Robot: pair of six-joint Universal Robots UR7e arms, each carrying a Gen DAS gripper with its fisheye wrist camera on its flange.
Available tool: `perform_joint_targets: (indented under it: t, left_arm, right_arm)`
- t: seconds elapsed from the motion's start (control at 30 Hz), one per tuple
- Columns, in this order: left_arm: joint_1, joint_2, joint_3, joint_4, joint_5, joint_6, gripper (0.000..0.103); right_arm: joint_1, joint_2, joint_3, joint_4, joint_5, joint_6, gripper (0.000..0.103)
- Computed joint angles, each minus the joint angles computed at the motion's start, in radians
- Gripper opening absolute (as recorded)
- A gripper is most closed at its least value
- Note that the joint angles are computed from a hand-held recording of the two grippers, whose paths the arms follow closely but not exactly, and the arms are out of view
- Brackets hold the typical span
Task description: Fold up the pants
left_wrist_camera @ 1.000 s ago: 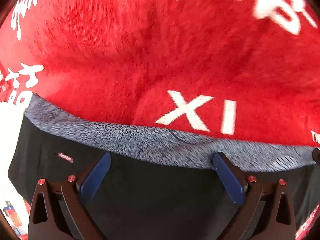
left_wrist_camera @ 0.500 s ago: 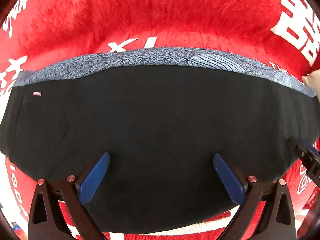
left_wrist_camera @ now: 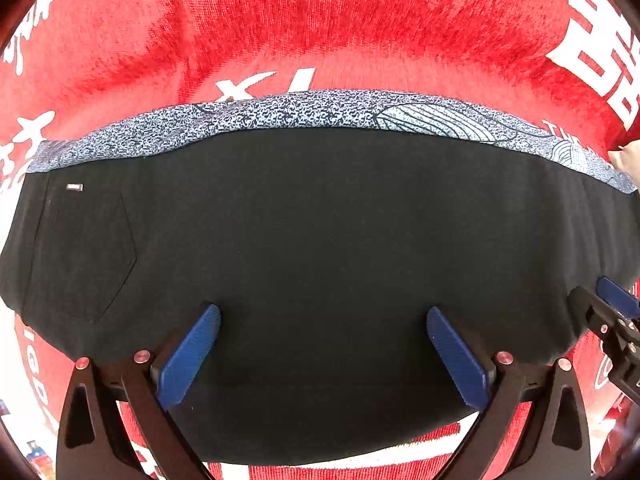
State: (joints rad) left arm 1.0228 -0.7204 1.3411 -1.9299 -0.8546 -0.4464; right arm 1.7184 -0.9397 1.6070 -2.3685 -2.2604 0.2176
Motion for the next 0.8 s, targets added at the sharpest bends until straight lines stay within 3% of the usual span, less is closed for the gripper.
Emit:
perform_joint_targets:
  t: [0.17, 0.43, 0.7, 0.8]
  left_arm:
    - [0.008, 0.007, -0.007, -0.005, 0.004, 0.010, 0.103]
    - [0.007, 0.007, -0.005, -0.003, 0.008, 0.007, 0.103]
    - [0.007, 0.008, -0.013, 0.007, 0.004, 0.006, 0.103]
    - [-0.004, 0.027, -0.056, 0.092, 0.026, -0.034, 0.103]
  right_arm:
    - [-0.012, -0.029, 0.039, -0.059, 0.045, -0.018, 0.080]
    - [-0.055, -0.100, 0.110, -0.168, 0.180, 0.016, 0.080]
    - [-0.064, -0.116, 0.108, -0.154, 0.224, 0.017, 0.080]
    - [-0.074, -0.153, 0.127, -0.150, 0.276, 0.067, 0.080]
